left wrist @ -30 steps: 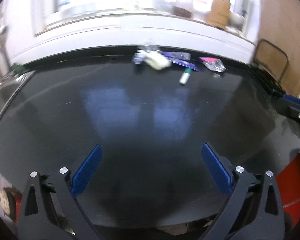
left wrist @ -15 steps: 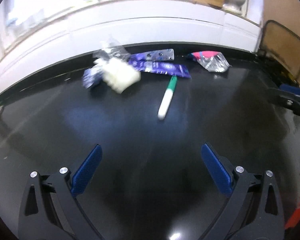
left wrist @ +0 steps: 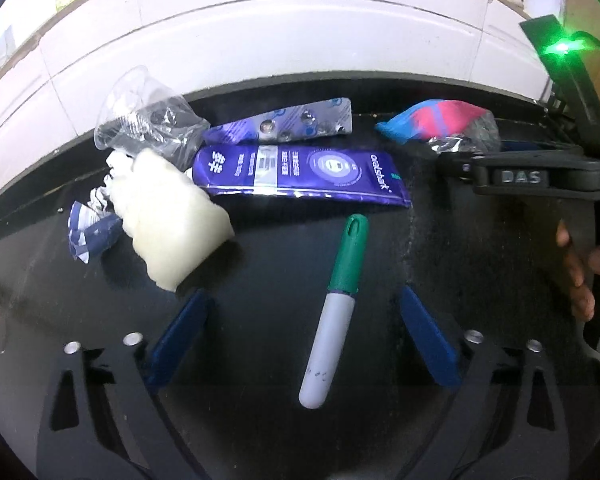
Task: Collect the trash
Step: 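Grasp the white marker with the left tool while the right tool grasps the pink wrapper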
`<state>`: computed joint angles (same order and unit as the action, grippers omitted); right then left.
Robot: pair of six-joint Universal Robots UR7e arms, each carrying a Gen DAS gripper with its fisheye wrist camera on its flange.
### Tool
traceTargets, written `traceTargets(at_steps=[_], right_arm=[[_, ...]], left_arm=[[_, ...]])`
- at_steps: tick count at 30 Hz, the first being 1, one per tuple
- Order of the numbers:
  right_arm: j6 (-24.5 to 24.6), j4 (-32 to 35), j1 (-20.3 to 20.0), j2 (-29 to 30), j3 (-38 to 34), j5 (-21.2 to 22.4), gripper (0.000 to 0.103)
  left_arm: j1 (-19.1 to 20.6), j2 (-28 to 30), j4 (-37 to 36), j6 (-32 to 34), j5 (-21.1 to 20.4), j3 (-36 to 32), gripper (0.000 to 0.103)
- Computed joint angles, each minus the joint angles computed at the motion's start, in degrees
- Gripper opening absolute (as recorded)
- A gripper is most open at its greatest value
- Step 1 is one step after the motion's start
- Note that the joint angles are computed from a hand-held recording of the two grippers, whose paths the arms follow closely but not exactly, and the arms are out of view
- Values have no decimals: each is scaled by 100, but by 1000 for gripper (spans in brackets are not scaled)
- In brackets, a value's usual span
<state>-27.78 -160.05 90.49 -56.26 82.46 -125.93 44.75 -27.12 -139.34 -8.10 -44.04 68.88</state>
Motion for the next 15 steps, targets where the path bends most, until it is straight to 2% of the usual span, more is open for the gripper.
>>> traceTargets(at_steps=[1, 2, 3, 4, 6, 7, 10, 15], right_arm=[[-99, -122, 14, 15, 35, 63, 76], [-117, -147, 27, 5, 56, 85, 60], [-110, -124, 44, -24, 97, 108, 38], [-55, -50, 56, -53, 123, 131, 27], [98, 66, 58, -140, 218, 225, 12], [158, 56, 64, -204, 312, 256, 7], [277, -121, 110, -529, 777, 418, 7], [433, -434, 414, -1258, 1819, 441, 7]], left_arm=[[-7, -14, -110, 79, -6, 44, 77], [-15, -21, -176, 117, 2, 76, 71], [-52, -92, -261, 116, 23, 210, 55], [-60, -95, -283, 120, 45, 212, 38], [-85, -164, -290, 10, 138, 325, 15], [-87, -201, -281, -53, 130, 370, 13], [-102, -409, -196, -324, -40, 619, 13], [-318, -979, -354, -660, -37, 1487, 13]])
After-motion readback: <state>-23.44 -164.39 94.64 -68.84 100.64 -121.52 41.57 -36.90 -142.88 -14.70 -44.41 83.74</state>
